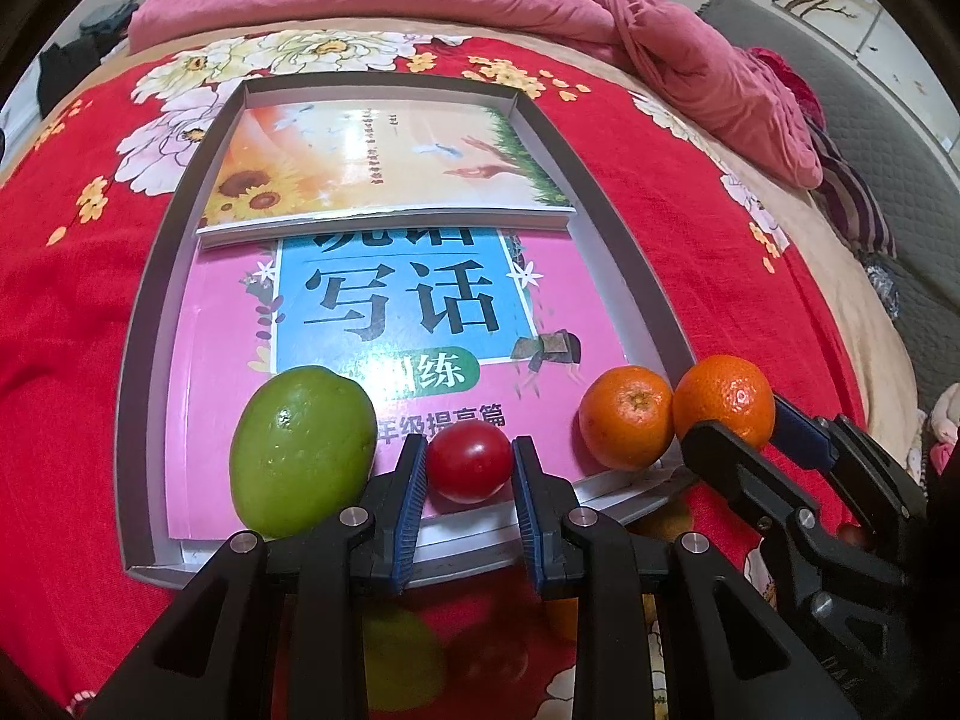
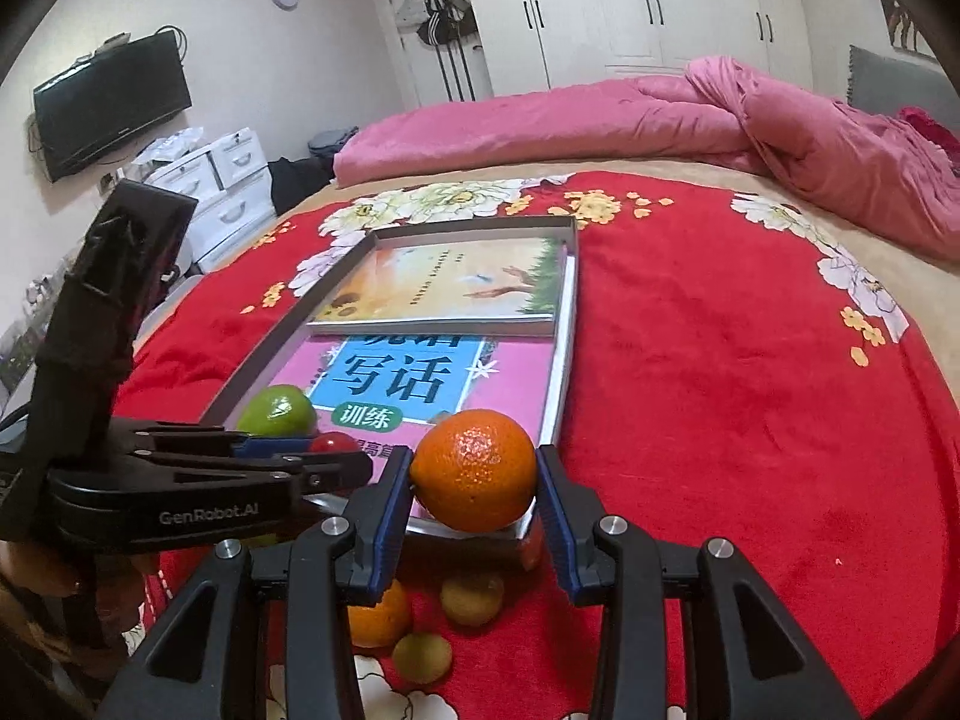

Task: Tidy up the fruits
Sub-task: 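Carry the tomato and orange over the tray and lower them onto the book, then open the right gripper to release the orange while the left gripper releases the tomato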

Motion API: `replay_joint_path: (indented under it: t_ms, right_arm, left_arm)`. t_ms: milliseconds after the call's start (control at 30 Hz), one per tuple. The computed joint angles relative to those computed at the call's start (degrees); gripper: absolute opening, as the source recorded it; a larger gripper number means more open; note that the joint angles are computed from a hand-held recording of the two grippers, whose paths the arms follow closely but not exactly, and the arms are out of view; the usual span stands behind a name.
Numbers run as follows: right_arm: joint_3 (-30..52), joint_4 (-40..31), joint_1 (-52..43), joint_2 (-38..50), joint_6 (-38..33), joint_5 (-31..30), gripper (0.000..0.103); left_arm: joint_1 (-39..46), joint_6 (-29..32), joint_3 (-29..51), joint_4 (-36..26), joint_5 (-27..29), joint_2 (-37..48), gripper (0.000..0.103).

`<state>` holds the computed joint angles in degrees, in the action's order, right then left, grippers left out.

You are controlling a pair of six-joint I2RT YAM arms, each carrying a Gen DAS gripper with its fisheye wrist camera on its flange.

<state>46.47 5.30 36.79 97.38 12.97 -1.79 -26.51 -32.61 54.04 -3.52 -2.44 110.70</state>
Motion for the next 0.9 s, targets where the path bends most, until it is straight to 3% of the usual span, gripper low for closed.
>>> replay_joint_path:
  t_ms: [767, 900]
  right_arm:
    - [1.17, 1.00, 1.87, 2.64, -1.58, 2.87, 0.042]
    - [0.93, 0.89, 1.55, 2.22, -1.11, 1.62, 0.046]
  left_arm:
    - [0.30, -0.08, -0.38, -0.02, 0.31, -0.18, 0.029]
    - [0.31, -0.19, -0.41, -0.38, 0.28, -0.39, 0.029]
